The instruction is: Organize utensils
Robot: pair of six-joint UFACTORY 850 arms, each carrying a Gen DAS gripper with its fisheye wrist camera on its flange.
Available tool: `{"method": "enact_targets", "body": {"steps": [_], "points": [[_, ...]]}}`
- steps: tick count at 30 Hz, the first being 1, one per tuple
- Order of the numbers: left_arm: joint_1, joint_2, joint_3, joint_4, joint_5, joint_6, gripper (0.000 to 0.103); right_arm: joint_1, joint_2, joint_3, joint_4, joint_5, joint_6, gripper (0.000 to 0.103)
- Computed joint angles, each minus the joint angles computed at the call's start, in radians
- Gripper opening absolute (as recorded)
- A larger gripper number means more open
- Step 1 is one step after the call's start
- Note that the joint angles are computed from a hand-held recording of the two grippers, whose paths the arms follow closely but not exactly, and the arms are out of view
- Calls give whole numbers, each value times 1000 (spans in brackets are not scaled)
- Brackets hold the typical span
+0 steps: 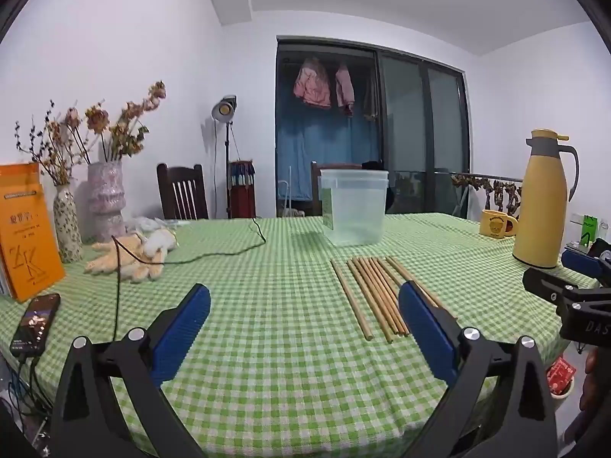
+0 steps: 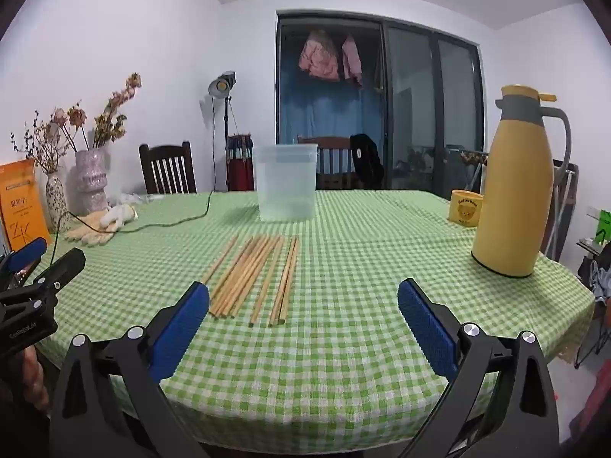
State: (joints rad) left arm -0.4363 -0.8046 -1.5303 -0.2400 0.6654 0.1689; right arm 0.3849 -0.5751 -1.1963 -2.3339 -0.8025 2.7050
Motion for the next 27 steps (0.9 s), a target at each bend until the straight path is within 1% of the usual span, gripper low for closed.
{"method": "enact_targets", "body": {"steps": [2, 3, 4, 5, 6, 7, 8, 9, 12, 15, 20, 27], "points": [[0, 11, 15, -1, 11, -4, 96, 11, 22, 28, 1, -30, 5, 95], [0, 18, 26, 3, 20, -9, 96, 16, 17, 33, 5, -38, -4, 95], [9, 18, 23, 17, 5, -39, 96, 14, 6, 10, 26, -5, -27, 95], [10, 13, 10, 18, -22, -27, 96, 5, 1, -5, 41, 28, -41, 95], [8, -1, -15, 4, -54, -4, 96, 3, -2, -8, 49, 31, -44, 95], [8, -22, -51, -1, -89, 5, 96, -6, -8, -18, 46, 54, -37, 95], [8, -25, -51, 9, -84, -10, 96, -1, -11, -22, 57, 55, -44, 95], [10, -26, -52, 15, -81, -20, 96, -10, -6, -23, 55, 73, -42, 95], [12, -9, -26, 21, -54, -34, 96, -8, -3, -20, 49, 56, -40, 95], [15, -7, -27, 18, -57, -35, 96, -4, -3, -19, 38, 40, -44, 95], [16, -9, -34, 41, -80, -52, 96, -4, -6, -19, 40, 52, -49, 95], [9, -12, -36, 14, -79, -33, 96, -4, -6, -19, 51, 51, -47, 95]]}}
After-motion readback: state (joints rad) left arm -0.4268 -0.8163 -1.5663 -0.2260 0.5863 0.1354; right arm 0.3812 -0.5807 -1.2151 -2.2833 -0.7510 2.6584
